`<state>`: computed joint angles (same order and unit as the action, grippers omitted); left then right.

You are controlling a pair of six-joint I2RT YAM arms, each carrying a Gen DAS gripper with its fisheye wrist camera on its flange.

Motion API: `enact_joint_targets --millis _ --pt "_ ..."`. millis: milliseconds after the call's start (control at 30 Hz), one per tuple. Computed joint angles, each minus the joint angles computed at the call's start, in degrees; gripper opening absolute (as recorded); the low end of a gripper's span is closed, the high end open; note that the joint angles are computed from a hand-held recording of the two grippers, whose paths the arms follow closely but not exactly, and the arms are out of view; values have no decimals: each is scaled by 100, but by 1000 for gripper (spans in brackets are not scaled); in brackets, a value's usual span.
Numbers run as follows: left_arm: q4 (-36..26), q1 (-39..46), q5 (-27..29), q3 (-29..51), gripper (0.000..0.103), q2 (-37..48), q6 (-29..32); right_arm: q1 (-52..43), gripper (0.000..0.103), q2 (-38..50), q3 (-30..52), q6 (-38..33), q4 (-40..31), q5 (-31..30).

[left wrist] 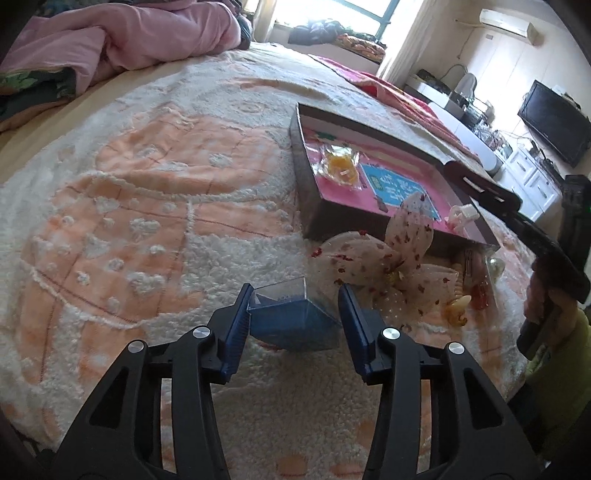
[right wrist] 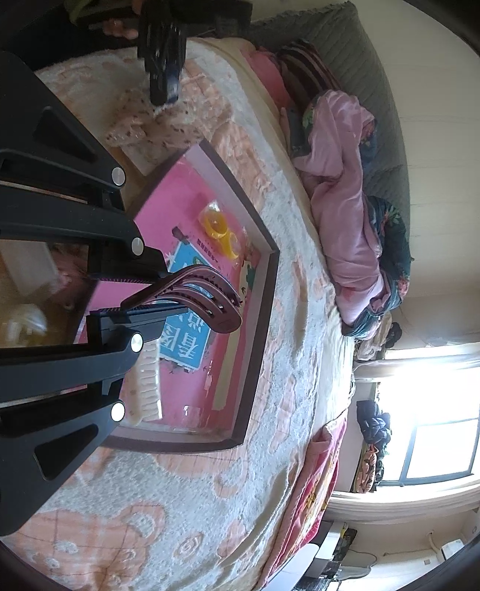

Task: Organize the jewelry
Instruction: 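Carry the blue box over the pink box while the right tool carries the maroon clip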

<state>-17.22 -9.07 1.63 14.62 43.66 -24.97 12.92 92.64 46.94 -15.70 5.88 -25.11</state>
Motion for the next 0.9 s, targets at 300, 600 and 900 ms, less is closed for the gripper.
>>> enact_joint_targets --millis 300,600,900 --pt "251 533 236 556 32 347 310 333 10 728 728 12 -486 631" --pt "1167 153 24 1493 29 2049 463 319 10 1143 1015 45 -689 769" --pt "1533 -263 -161 2234 28 3487 605 197 15 1232 1115 138 -777 537"
